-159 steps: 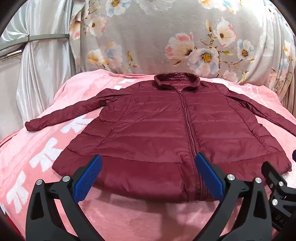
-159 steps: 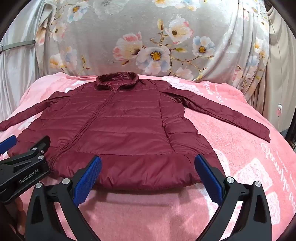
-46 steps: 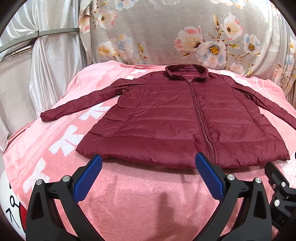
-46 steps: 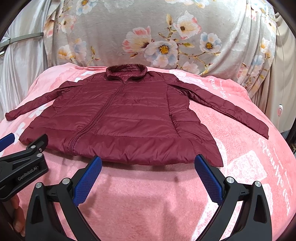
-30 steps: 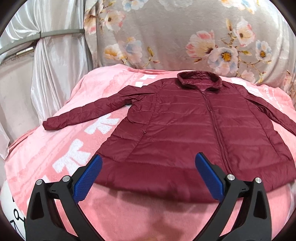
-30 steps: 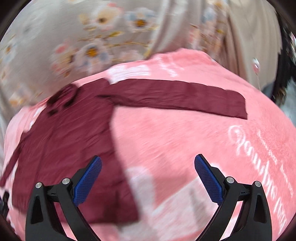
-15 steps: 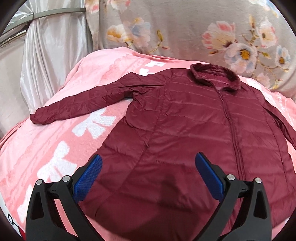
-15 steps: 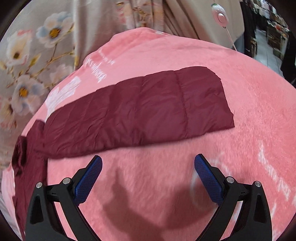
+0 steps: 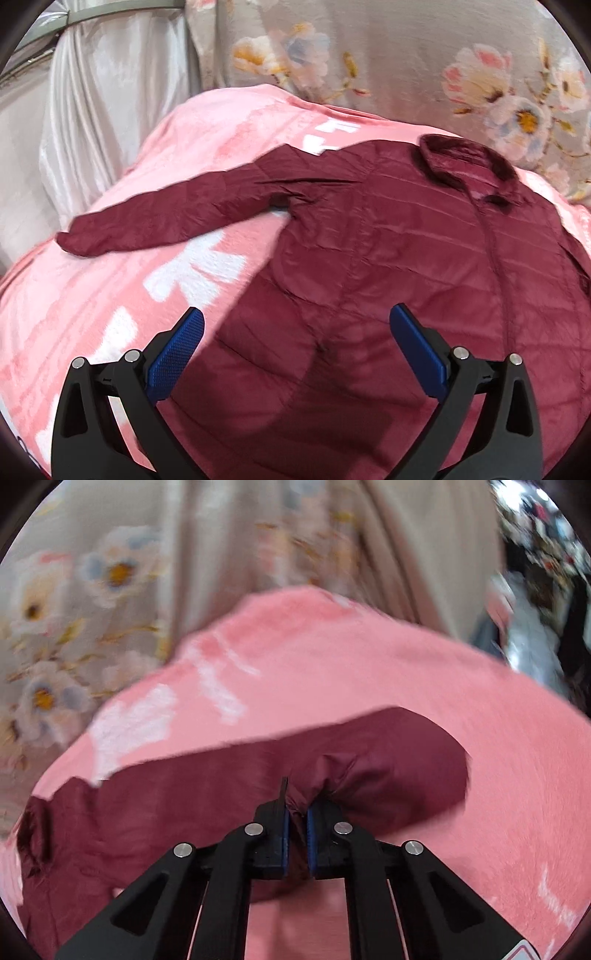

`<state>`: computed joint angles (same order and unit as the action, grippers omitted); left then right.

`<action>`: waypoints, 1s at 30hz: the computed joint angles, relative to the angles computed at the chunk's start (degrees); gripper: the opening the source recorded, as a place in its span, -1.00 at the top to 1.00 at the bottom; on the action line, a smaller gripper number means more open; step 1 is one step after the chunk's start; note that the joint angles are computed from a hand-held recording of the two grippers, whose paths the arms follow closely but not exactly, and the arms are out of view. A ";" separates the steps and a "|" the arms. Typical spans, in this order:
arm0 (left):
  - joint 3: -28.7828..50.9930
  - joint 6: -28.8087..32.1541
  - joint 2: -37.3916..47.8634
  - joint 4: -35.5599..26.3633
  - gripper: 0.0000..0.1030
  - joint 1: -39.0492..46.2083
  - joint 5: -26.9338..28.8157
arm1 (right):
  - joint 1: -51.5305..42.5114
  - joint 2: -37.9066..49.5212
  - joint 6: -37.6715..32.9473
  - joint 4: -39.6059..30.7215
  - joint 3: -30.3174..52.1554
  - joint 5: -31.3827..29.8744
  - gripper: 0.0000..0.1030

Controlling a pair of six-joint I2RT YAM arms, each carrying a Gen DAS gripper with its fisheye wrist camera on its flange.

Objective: Fold large clothes

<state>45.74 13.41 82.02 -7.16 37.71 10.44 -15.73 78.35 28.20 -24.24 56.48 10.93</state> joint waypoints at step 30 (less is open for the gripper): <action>9.90 2.77 11.92 -3.18 -0.91 7.92 6.09 | 61.74 50.56 -11.21 -10.82 55.67 -2.56 0.14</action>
